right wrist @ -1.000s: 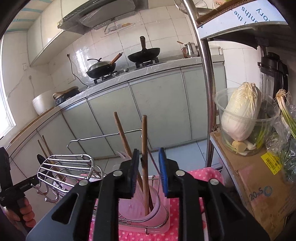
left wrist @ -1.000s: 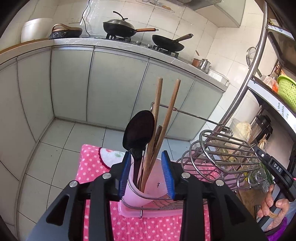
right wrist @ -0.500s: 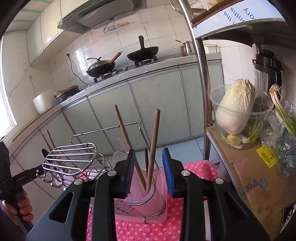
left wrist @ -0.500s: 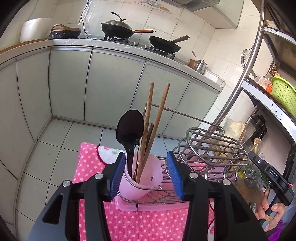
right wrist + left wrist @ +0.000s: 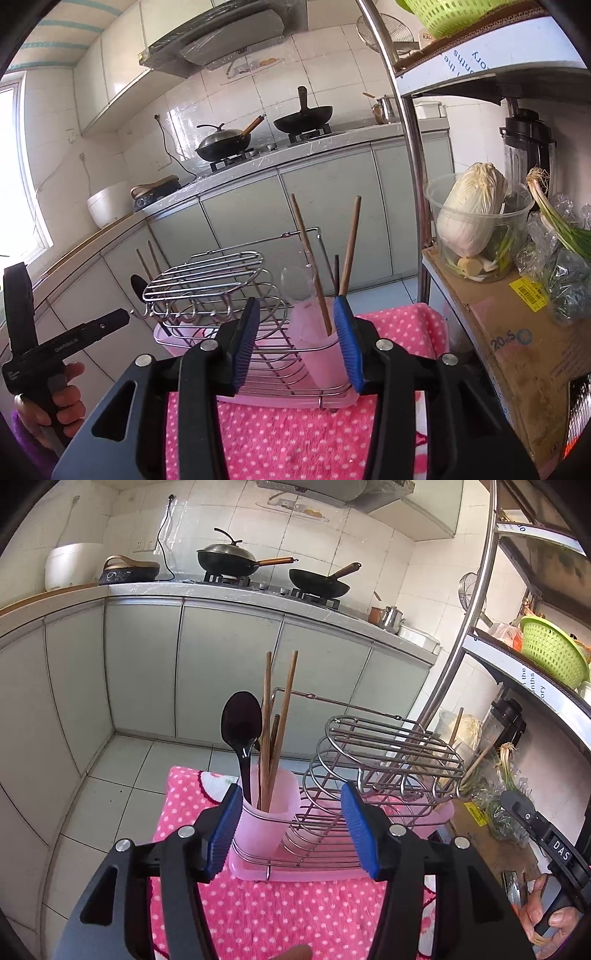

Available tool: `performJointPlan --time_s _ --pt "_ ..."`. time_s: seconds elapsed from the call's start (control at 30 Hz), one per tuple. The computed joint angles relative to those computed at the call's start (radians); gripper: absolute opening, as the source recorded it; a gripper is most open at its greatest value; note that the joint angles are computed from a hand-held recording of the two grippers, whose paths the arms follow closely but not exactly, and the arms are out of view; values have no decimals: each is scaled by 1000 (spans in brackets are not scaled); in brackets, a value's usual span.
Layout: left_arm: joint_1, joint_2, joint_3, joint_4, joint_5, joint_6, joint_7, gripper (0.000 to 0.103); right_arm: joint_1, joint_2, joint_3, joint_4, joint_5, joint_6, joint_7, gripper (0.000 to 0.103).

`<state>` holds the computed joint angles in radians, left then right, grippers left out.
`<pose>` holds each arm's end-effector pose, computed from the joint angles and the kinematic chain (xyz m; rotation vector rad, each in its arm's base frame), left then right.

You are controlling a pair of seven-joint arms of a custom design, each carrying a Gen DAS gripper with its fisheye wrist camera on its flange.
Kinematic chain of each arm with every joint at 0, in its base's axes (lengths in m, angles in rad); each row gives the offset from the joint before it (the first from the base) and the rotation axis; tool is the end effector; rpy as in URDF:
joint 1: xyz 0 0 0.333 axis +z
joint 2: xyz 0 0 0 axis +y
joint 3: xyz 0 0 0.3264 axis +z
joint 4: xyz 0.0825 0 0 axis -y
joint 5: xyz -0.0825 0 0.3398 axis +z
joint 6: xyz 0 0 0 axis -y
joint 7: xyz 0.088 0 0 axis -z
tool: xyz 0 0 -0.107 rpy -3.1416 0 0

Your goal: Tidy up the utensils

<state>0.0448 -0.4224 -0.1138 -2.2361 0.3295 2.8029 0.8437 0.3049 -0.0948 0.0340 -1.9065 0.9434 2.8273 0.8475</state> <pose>0.4265 -0.0565 0.6730 -1.9196 1.2868 -0.9917 0.5162 0.1396 0.6630 -1.6231 1.1874 -0.4181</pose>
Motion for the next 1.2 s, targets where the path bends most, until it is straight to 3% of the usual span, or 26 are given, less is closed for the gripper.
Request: performJointPlan --time_s 0.17,0.43,0.87,1.2 --pt "36 -40 -59 -24 68 -14 -68 55 34 -52 13 -70 19 67 -43 50" --pt "73 -87 -122 -68 178 4 -183 55 88 -102 31 -177 -94 205 -6 51" --pt "44 -129 -143 -94 252 -55 -245 53 158 -152 -4 -269 -207 246 75 51" --pt "30 -139 -157 -106 290 -62 -275 53 169 -159 -10 -294 -247 266 131 51"
